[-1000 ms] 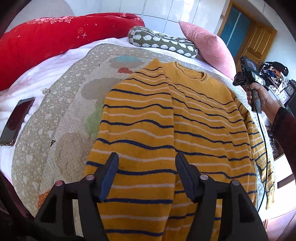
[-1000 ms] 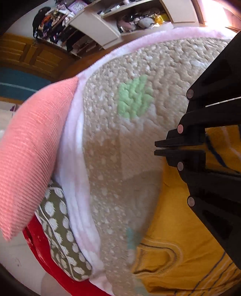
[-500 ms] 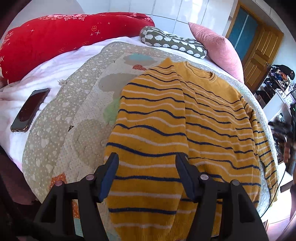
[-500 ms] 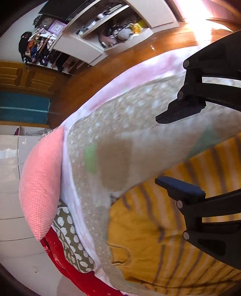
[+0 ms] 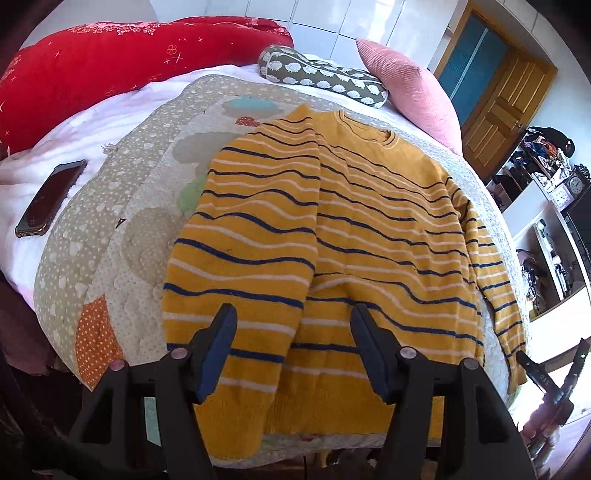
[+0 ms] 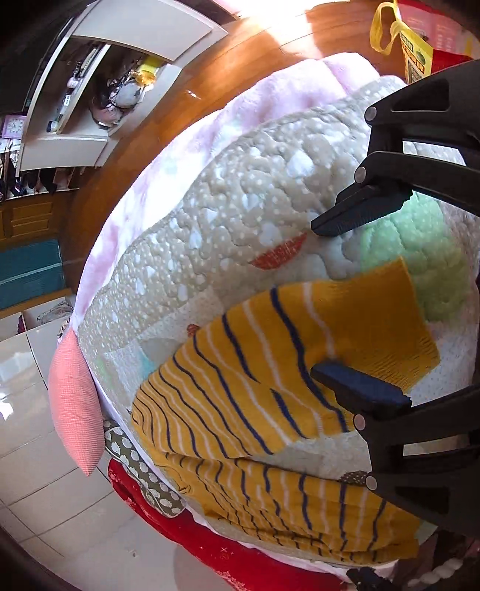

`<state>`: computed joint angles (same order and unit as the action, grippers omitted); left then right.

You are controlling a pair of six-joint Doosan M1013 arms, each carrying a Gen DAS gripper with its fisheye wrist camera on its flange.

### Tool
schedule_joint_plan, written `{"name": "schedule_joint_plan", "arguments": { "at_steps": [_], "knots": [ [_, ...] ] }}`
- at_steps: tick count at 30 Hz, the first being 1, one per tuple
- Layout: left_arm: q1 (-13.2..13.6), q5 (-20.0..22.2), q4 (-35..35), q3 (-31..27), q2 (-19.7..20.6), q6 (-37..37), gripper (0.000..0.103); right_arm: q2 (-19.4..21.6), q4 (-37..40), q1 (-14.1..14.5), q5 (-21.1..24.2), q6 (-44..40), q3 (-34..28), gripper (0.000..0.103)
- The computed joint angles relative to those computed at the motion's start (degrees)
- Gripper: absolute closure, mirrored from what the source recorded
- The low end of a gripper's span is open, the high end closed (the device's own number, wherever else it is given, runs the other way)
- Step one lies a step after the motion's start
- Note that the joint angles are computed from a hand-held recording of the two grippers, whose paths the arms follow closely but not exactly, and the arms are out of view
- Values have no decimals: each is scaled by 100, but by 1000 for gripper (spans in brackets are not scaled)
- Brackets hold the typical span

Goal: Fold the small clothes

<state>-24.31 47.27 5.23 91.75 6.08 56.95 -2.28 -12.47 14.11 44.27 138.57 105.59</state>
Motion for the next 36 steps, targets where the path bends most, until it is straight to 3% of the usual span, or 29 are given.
{"name": "schedule_joint_plan", "arguments": {
  "at_steps": [1, 2, 3, 5, 9, 12, 14, 18, 21, 26, 32, 36],
  "knots": [
    [-18, 0, 8, -7, -17, 5, 40, 38, -273, 109, 115, 126, -30, 50],
    [-32, -10, 43, -9, -38, -5, 40, 49, -245, 145, 79, -3, -46, 90],
    [-45, -26, 123, -4, -65, -41, 40, 28, 82, 99, -166, -225, -23, 93],
    [-53, -44, 352, 7, -116, -194, 40, -10, 199, 1, -296, -208, -127, 94],
    [50, -109, 626, 82, -225, -450, 40, 11, -1490, -89, 7, 603, -756, 94],
    [175, -187, 670, 166, -301, -503, 39, 80, -1966, -317, 115, 681, -1385, 94],
    [264, -244, 619, 220, -332, -470, 39, 252, -2127, -315, 288, 498, -1876, 94],
    [431, -318, 440, 285, -327, -378, 39, 775, -1034, -228, 375, -617, -2738, 94],
    [571, -343, 137, 316, -306, -195, 39, 1349, 198, -65, 530, -1530, -3308, 94],
    [725, -409, 101, 426, -363, -213, 39, 2603, 1849, 318, 1025, -2586, -4476, 94],
    [938, -389, -21, 562, -407, -250, 39, 4175, 1978, 785, 2004, -2827, -6294, 94],
    [1058, -373, -155, 626, -397, -235, 39, 4933, 2002, 922, 2617, -2705, -7300, 94]
  ]
}}
